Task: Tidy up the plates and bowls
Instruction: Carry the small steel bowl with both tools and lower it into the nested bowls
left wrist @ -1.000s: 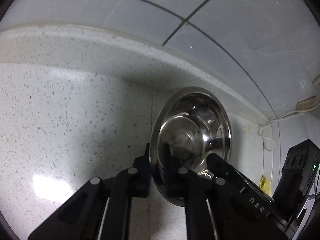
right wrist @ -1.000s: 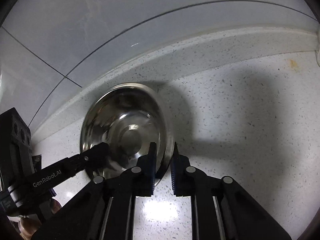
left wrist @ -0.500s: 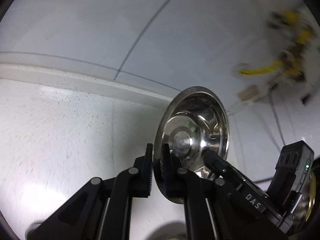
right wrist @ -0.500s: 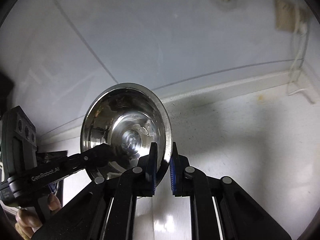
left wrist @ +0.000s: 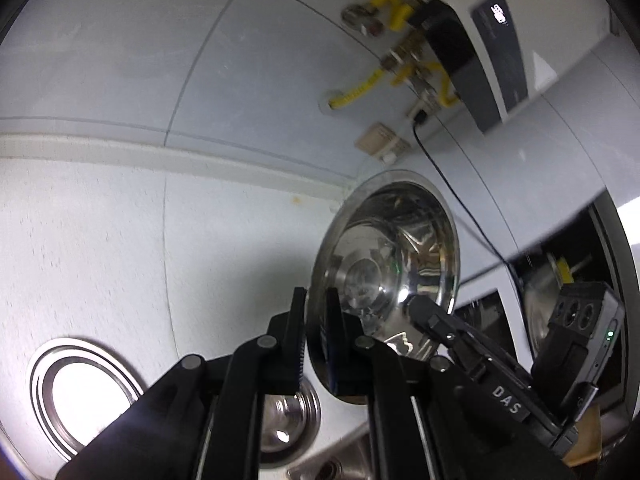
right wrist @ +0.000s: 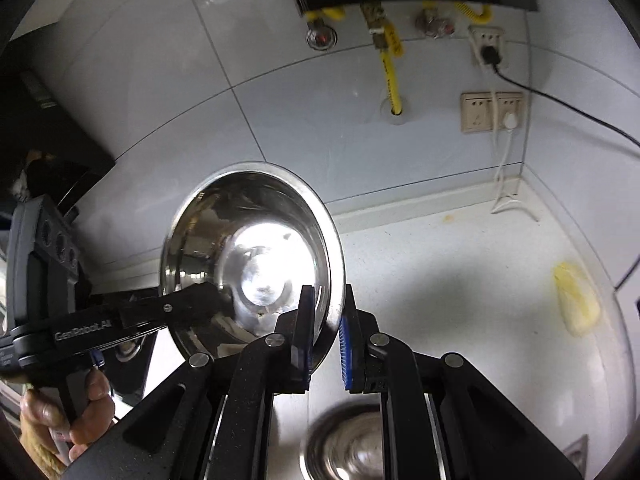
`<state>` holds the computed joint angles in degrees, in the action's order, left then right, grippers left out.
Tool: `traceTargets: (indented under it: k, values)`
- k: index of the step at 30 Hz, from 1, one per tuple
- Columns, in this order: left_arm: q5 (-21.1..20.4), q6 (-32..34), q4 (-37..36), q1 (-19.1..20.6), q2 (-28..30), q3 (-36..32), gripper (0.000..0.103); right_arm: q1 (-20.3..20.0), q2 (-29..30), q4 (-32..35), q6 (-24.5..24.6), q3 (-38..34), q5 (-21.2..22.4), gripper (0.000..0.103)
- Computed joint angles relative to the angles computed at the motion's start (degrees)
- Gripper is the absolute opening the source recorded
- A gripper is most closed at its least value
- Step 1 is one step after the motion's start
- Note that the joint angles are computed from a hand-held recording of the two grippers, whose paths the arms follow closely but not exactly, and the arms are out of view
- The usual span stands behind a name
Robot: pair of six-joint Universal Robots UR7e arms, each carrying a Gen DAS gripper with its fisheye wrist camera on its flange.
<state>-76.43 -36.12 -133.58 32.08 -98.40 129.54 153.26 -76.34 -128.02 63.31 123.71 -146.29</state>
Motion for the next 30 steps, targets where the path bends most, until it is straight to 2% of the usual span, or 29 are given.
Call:
traceTargets:
  k: [3,4,5,7,10,16,19,22,30]
  values:
    - [-1.40,-2.12,1.72,-1.76,-2.56,3.04,0.007,3.34,-1.50,6.73,6.68,0.39,0.73,0.010]
    - [-1.90,-2.97,2.11,-2.30,-3.05,3.84,0.007,4.16,-2.11,7.74,8.69,1.21,1.48,0.010]
    - [-2.49,-3.87,2.41,-2.74,-3.76,5.10,0.007,3.65,-3.48,7.96,8.57,1.92,1.71,0.010]
    - [-2.61,-4.86,2.37,-3.81,-4.27,7.21,0.007,5.21,-5.23,10.88,12.75,3.61,3.25,0.010]
    - [-2.40,-6.99,2.81,-5.11,-5.71,11.21,0.007,6.01,-6.85,11.34,16.79,6.91,5.88,0.010]
    - [-1.51,-10.47,1.24,-5.80,-5.53,17.58,0.007,3.11,-9.48,4.78,16.65,14.96,10.26,0.010]
    - [-1.75,-11.94,-1.89,-6.05,-3.01,20.60,0.007,0.86,-10.84,2.53,15.71,18.39,12.25,0.010]
    - [-2.07,-13.67,-5.12,-6.17,0.17,22.91,0.008,0.34,-11.42,1.70,16.54,20.67,14.22,0.010]
    - [-0.52,-14.48,-12.76,-6.14,7.52,26.16,0.008,-4.90,-12.47,-6.47,12.39,26.55,16.64,0.010]
